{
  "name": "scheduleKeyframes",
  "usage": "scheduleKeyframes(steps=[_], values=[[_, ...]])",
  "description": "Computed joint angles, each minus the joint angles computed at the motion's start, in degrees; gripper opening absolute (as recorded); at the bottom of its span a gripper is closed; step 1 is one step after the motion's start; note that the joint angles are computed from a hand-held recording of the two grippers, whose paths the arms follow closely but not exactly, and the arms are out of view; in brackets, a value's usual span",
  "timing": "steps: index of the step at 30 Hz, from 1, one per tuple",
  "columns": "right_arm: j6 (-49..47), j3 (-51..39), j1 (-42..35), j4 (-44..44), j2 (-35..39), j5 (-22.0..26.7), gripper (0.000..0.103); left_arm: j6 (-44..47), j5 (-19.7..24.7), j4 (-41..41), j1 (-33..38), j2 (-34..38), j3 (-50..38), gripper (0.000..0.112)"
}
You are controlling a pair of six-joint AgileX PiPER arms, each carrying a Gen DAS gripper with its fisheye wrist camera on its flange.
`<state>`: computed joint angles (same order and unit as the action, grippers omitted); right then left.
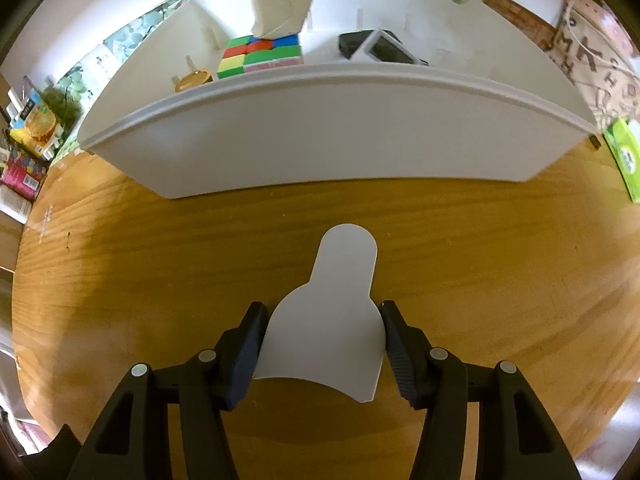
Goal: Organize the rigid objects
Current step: 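Lift the white stand and carry it over the bin with the right tool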
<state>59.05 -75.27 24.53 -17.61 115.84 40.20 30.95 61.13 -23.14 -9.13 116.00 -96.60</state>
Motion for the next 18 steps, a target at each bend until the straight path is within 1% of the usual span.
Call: scheduleKeyframes(steps=[3, 8, 10, 15, 16, 18], values=[[0.6, 3.8, -0.4, 1.8, -3.5, -0.6, 0.057, 0.8, 0.8, -1.0, -0.3, 0.3, -0.3, 0.083], [1.0, 8.3, -0.8, 3.3, -9.7, 1.3, 0.057, 1.4, 2.6, -3.3, -0.7, 0.9, -1.2, 0.083], [1.0, 9.4, -0.9, 3.1, -12.3, 3.2, 0.057, 1.3, 3.1, -4.5, -0.9, 1.2, -1.5, 0.083], [1.8, 8.8, -0.8, -0.3, -18.9, 11.7, 0.057, 1.6, 4.8, -8.0, -1.7, 2.6, -2.7, 0.083], [0.4, 9.2, -2.1, -0.6, -20.2, 12.2, 0.057, 1.8, 5.3, -8.9, -1.6, 2.8, -3.0, 0.083], [-0.2, 7.8, -2.2, -2.4, -22.3, 15.2, 0.057, 1.8, 5.6, -10.1, -1.8, 3.0, -3.5, 0.083]])
